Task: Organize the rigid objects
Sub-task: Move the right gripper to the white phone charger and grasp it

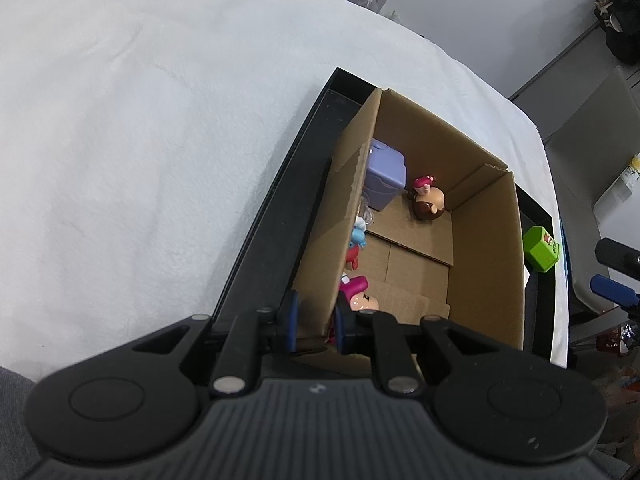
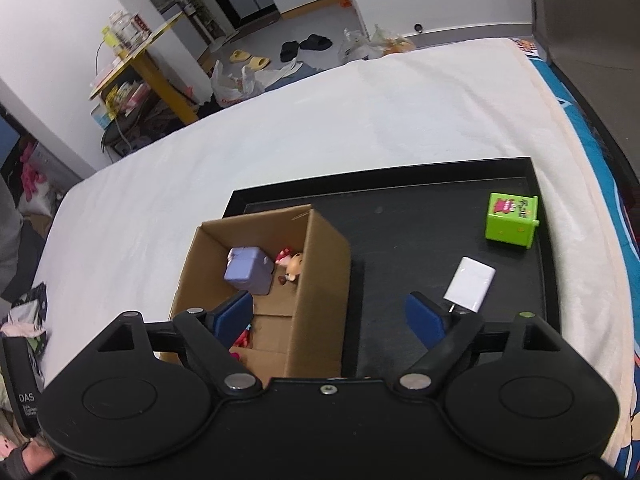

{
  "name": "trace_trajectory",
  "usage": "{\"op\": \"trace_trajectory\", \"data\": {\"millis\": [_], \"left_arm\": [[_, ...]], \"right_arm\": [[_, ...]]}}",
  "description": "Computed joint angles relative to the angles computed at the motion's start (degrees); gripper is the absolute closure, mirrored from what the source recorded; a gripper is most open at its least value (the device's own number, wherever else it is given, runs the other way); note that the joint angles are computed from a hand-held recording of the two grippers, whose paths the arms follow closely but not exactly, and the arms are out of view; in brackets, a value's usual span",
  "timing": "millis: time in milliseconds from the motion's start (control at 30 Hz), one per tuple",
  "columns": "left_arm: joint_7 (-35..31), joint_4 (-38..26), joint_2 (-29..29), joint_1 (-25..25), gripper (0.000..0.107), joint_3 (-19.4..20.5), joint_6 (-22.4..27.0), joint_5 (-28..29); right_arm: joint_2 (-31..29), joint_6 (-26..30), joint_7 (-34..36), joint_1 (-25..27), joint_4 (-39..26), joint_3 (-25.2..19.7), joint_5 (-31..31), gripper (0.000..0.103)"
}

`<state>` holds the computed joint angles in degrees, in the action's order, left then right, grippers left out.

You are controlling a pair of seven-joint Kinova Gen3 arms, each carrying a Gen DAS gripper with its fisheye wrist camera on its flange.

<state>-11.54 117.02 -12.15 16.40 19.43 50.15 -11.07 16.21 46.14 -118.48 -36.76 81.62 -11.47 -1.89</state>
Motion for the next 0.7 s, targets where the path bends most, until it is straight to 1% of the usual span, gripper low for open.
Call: {"op": "trace_trajectory", "data": {"millis": [233, 433, 533, 600, 700], "left_arm": [[1.3, -0.9, 0.9, 0.4, 0.092, 0.8, 1.3, -1.4], [1.7, -1.5, 1.4, 1.3, 0.092, 0.4, 2.2, -2.0], [1.8, -1.5, 1.5, 1.5, 0.092, 0.2, 2.2, -2.2], [2.1, -1.5, 1.5, 1.7, 0.092, 0.2, 2.2, -2.2], [2.2, -1.9, 1.9, 1.9, 0.093, 0.3, 2.8, -2.6]], "right_arm": [[-0.5, -2.2, -0.5, 1.9, 3.1, 0.8, -0.4, 0.019], [0.4, -5.1, -2.5, 3.2, 5.7, 1.4, -1.0, 0.020], [1.4, -6.0, -3.5, 3.5, 6.3, 1.8, -0.9, 0.025], [2.1, -6.2, -4.6, 3.4, 6.5, 2.2, -0.5, 0.026], [2.9, -8.1, -5.6, 3.7, 7.9, 2.4, -0.4, 0.031]]}}
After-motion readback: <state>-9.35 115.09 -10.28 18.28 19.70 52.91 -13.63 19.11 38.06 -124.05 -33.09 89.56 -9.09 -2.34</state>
